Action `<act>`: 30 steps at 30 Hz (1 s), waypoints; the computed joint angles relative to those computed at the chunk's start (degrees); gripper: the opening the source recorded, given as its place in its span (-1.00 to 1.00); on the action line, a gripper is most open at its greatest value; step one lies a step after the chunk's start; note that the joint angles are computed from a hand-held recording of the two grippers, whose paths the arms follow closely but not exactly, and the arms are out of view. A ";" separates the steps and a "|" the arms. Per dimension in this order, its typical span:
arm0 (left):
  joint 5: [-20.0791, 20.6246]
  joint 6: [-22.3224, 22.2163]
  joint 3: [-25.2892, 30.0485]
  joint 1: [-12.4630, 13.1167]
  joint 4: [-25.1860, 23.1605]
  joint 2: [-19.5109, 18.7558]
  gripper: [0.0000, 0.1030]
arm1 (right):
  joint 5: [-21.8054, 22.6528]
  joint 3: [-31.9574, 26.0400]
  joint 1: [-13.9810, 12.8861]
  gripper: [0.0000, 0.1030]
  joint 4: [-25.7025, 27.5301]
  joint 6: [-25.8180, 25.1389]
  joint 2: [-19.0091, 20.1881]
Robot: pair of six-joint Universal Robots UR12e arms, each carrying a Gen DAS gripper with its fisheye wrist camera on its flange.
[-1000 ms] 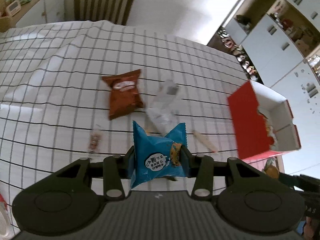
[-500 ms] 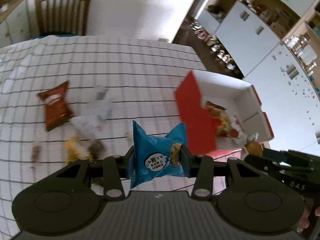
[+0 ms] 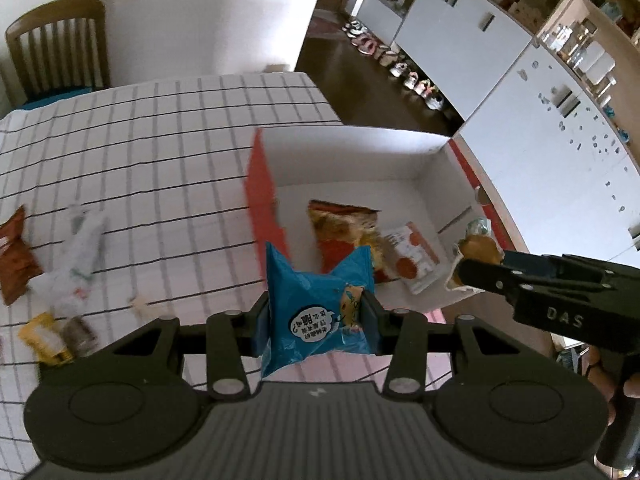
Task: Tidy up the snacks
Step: 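Carry the blue packet and wrapped bun over the red box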
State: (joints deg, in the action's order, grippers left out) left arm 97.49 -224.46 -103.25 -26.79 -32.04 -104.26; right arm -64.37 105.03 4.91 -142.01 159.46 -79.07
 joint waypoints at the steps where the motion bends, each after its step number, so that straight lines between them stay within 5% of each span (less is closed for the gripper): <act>1: 0.13 0.21 0.89 -0.16 -0.43 -0.69 -0.15 | -0.50 -0.41 -0.18 -0.11 -0.23 0.08 0.56; 13: 0.78 0.50 9.75 -0.71 -6.44 -8.73 -0.14 | -5.22 -4.80 -0.62 -0.10 -0.82 0.74 6.62; 30: -0.64 1.08 13.34 -1.05 -12.16 -13.32 -0.14 | -7.06 -7.30 0.46 -0.07 4.99 -1.98 10.38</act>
